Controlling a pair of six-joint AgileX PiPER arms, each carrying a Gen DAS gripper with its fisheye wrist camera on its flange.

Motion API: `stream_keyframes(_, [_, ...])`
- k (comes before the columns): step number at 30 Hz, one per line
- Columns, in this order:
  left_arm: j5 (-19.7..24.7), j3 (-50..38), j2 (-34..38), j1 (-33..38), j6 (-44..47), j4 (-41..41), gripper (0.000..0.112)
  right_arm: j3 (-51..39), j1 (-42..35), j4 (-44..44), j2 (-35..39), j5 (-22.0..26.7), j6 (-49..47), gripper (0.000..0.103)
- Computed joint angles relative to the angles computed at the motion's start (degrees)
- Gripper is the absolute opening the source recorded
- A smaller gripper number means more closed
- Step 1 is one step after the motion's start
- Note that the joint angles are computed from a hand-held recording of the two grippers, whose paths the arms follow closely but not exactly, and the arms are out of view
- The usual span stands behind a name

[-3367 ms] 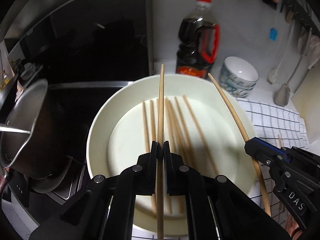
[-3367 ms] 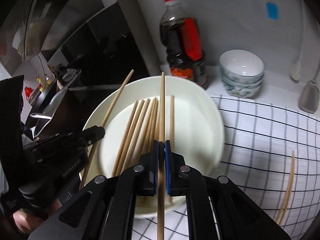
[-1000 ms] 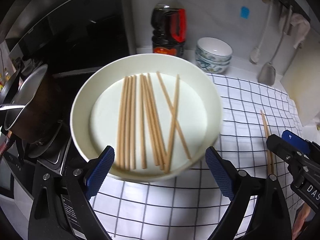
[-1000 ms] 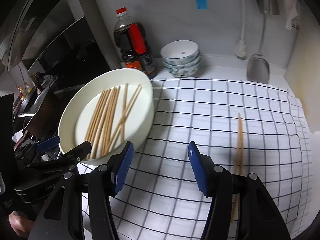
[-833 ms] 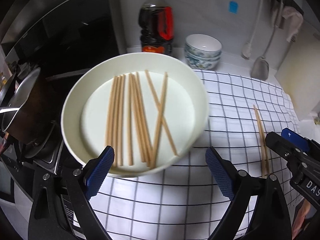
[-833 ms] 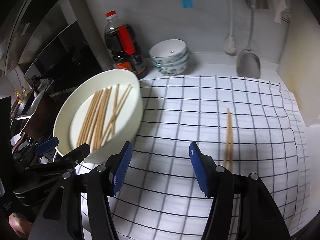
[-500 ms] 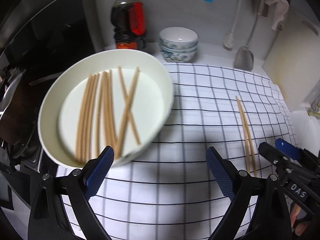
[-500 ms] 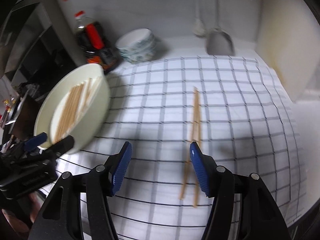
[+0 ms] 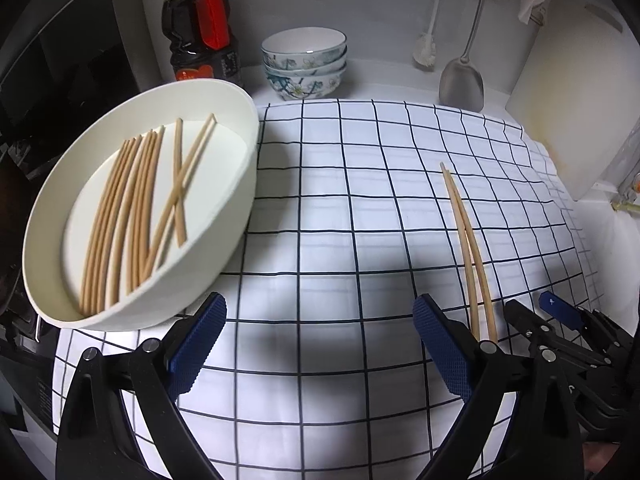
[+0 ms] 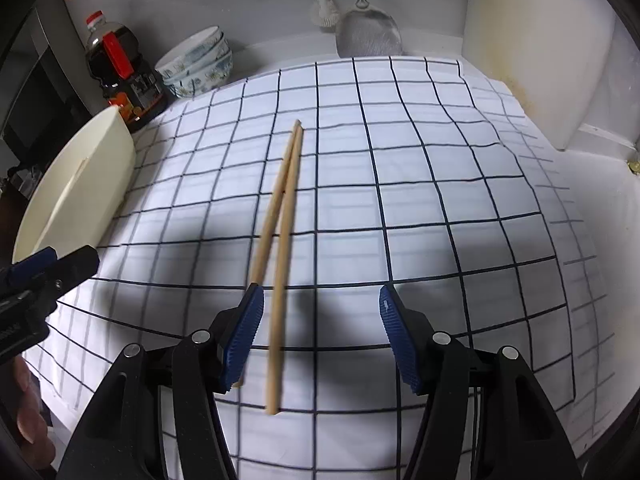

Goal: Organize utensils
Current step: 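Lower both open grippers over the last two chopsticks on the cloth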

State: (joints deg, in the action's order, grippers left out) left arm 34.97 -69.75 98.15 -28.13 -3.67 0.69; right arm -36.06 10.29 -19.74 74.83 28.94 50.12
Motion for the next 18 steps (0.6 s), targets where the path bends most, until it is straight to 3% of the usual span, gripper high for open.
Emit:
stream_keyframes(5, [-1.0, 0.3, 1.3, -1.3, -2.7, 2.1, 0.093, 0.2, -0.2, -3.0, 3.0, -3.3, 1.5, 0.058])
stream_keyframes(13, [-1.5, -0.1, 2.7, -2.3, -4.2, 3.0, 0.093, -1.0, 2.2, -13.1, 6.8, -3.8, 8.1, 0.057])
stream_keyframes(16, [-1.8, -0.2, 3.1, -2.7, -4.7, 3.5, 0.093, -0.2, 2.5, -16.9, 6.7, -4.6, 10.7, 0.042])
stream_keyframes(18, [-2.1, -0.2, 3.4, -3.2, -5.4, 4.1, 0.093, 0.2, 2.6, -19.3, 6.5, -4.7, 12.3, 0.023])
